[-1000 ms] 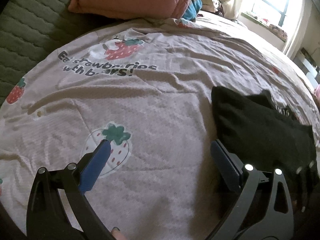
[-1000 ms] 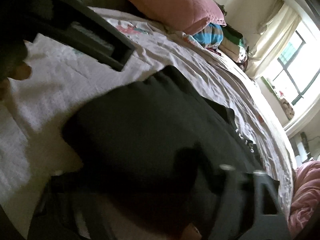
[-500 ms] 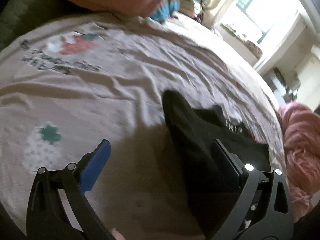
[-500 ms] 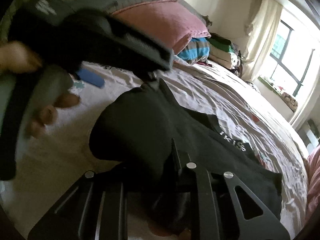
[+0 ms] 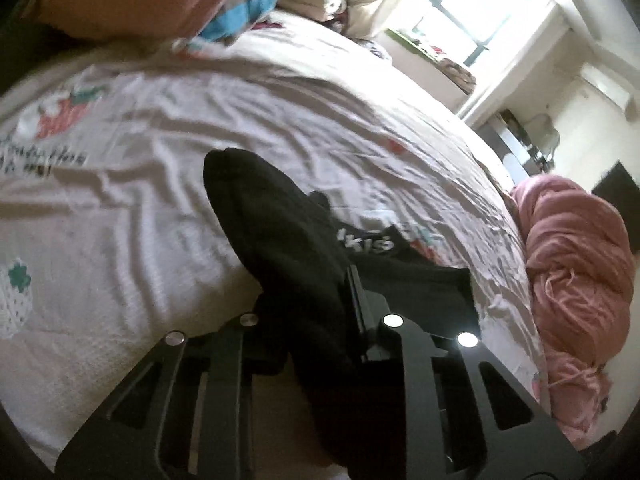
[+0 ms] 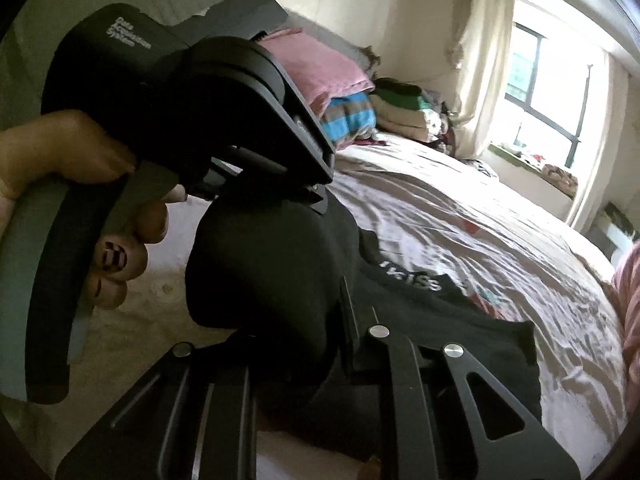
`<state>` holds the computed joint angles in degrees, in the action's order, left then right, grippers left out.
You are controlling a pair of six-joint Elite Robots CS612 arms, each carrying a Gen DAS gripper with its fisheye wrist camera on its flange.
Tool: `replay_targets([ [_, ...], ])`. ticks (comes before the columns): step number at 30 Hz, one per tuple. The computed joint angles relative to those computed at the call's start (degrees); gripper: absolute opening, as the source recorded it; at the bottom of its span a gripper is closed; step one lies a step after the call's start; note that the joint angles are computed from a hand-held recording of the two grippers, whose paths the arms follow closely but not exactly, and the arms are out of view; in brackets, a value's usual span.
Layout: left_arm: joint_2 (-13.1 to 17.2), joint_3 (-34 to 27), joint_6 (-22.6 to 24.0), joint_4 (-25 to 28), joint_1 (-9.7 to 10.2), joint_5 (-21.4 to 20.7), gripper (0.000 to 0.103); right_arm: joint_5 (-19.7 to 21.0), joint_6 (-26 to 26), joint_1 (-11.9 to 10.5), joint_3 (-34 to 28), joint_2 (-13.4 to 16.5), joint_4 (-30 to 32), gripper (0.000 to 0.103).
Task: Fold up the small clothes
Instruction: 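Close both grippers on the side edge of the black shirt, then lift the shirt side with both grippers and fold it over the other half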
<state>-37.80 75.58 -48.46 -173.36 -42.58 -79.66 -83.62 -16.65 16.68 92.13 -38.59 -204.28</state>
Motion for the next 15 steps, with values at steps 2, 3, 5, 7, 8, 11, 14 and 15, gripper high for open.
replay_targets([
  [2, -0.1, -0.75, 1.04, 0.71, -0.51, 0.36, 0.016, 0.26, 1.63, -0.64, 1.1, -0.59, -1.5, 0.015],
  [3, -0.08, -1.48, 1.78, 1.37, -0.84, 0.55, 0.016, 0.36, 2.39, -0.93, 1.59, -0.83, -2.18, 0.015],
  [5, 0.03, -2.66, 2.92, 2.7, -1.36, 0.83, 0.016, 0.48, 3.9, -1.54, 2.57, -1.31, -3.51, 0.015],
  [7, 0.3, -3.83, 3.78, 3.81, -1.75, 1.1, 0.016, 0.5, 5.31, -2.14, 3.46, -1.69, -4.71, 0.015],
  [8, 0.48, -4.49, 4.21, 4.45, -2.02, 1.27, 0.016, 0.5, 5.97, -2.45, 3.87, -1.89, -5.07, 0.015],
  [11, 1.06, -6.2, 5.37, 6.24, -2.64, 1.47, 0.016, 0.45, 7.74, -3.27, 4.93, -2.42, -5.76, 0.014],
  [14, 1.72, -8.0, 6.45, 8.17, -3.18, 1.35, 0.016, 0.16, 9.02, -3.94, 6.13, -2.94, -6.56, 0.014],
  [15, 1.93, -8.52, 6.82, 8.72, -3.33, 1.41, 0.016, 0.01, 9.4, -4.12, 6.64, -3.07, -7.09, 0.014],
])
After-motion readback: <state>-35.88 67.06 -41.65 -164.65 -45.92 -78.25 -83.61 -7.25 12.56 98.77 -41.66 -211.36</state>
